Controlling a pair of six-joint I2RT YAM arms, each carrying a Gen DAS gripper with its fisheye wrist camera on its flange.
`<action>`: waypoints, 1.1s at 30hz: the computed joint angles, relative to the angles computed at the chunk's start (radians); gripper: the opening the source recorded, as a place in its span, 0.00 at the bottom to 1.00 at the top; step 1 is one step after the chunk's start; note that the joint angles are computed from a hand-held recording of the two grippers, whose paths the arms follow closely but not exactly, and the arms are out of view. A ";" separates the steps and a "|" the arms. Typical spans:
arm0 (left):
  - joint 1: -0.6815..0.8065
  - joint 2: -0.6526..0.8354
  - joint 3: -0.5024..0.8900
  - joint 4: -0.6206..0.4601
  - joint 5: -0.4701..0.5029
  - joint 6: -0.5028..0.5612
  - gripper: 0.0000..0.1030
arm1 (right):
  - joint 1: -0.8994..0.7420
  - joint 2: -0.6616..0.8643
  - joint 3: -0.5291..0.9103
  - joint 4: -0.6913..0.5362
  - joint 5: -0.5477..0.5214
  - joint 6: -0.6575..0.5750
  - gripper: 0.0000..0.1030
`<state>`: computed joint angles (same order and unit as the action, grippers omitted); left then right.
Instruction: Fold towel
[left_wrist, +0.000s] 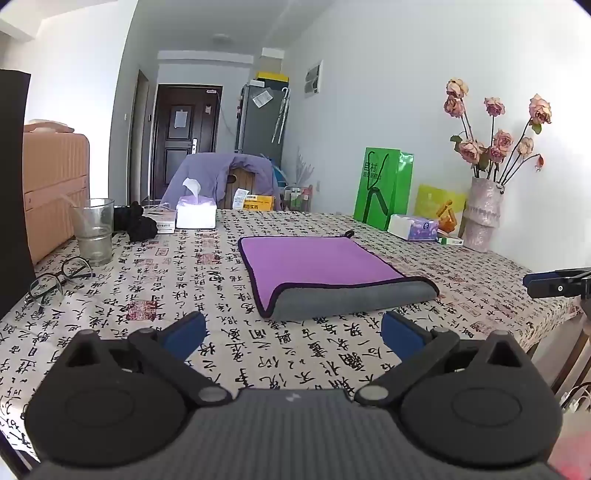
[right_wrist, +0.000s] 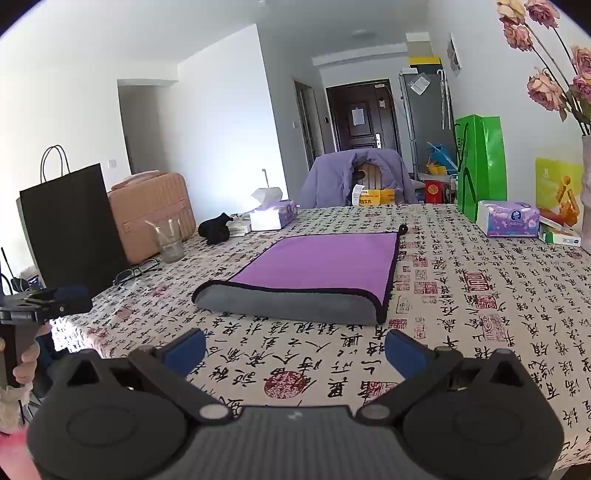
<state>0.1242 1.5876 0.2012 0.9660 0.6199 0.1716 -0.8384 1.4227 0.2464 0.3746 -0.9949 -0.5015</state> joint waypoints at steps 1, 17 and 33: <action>0.001 -0.009 0.005 -0.023 0.001 -0.004 1.00 | -0.001 0.000 -0.001 0.002 -0.002 0.001 1.00; 0.011 0.010 0.003 0.003 0.013 -0.011 1.00 | -0.017 -0.003 -0.009 0.020 0.001 -0.005 1.00; -0.004 0.002 0.001 0.002 0.000 -0.009 1.00 | -0.022 -0.015 -0.016 0.019 0.006 -0.007 1.00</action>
